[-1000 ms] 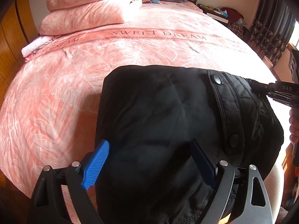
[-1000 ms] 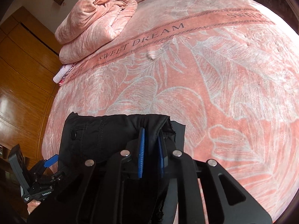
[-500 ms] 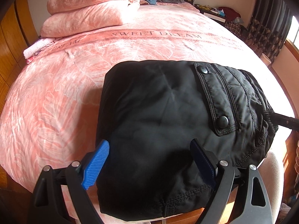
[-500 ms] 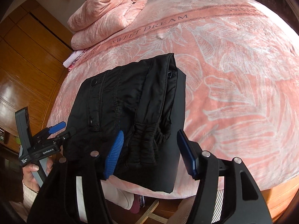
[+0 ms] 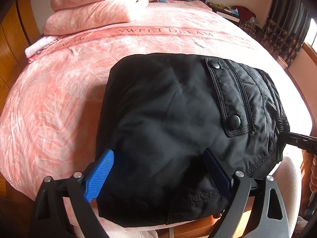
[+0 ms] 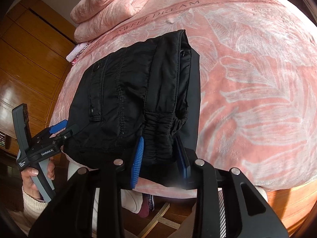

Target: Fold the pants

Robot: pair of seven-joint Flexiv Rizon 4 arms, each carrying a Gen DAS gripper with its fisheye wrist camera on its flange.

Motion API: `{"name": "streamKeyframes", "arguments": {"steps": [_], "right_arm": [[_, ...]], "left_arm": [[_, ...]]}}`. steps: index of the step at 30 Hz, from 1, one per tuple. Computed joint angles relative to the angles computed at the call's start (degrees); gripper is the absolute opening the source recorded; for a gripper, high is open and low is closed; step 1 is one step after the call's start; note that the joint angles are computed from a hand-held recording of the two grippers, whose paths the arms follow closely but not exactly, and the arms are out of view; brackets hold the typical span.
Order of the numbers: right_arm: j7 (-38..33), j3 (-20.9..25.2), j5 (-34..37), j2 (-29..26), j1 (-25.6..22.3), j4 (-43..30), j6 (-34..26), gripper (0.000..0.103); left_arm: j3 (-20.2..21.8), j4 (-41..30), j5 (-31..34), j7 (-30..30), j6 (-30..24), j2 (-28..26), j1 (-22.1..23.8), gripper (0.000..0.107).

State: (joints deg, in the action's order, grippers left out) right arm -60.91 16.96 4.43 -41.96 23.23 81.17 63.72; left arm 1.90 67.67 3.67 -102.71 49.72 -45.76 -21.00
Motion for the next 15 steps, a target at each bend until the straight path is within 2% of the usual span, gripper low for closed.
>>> {"name": "streamKeyframes", "arguments": {"steps": [7,9,10,11,15], "right_arm": [[0.88,-1.64,-2.16,0.96,1.27,1.07,0.56,0.041],[1.35,-1.54,-2.09,1.32,1.14,1.34,1.19,0.051],[1.57,-1.34,-1.73,1.54,0.91,1.64,1.99,0.063],[1.81,-1.3,-1.55,1.61,0.73,1.75,2.74,0.067],[1.97,-0.88,-1.37,1.53,-0.16,1.34,2.98,0.067]], "left_arm": [[-0.19,0.71,-0.43,0.11,0.06,0.56,0.6,0.093],[-0.24,1.55,-0.55,0.17,0.64,1.13,0.93,0.093],[-0.26,1.92,-0.65,0.3,0.83,1.42,1.19,0.093],[-0.24,2.13,-0.81,0.37,0.81,1.64,1.47,0.093],[-1.51,3.61,-3.16,1.38,1.21,2.44,3.77,0.093]]}}
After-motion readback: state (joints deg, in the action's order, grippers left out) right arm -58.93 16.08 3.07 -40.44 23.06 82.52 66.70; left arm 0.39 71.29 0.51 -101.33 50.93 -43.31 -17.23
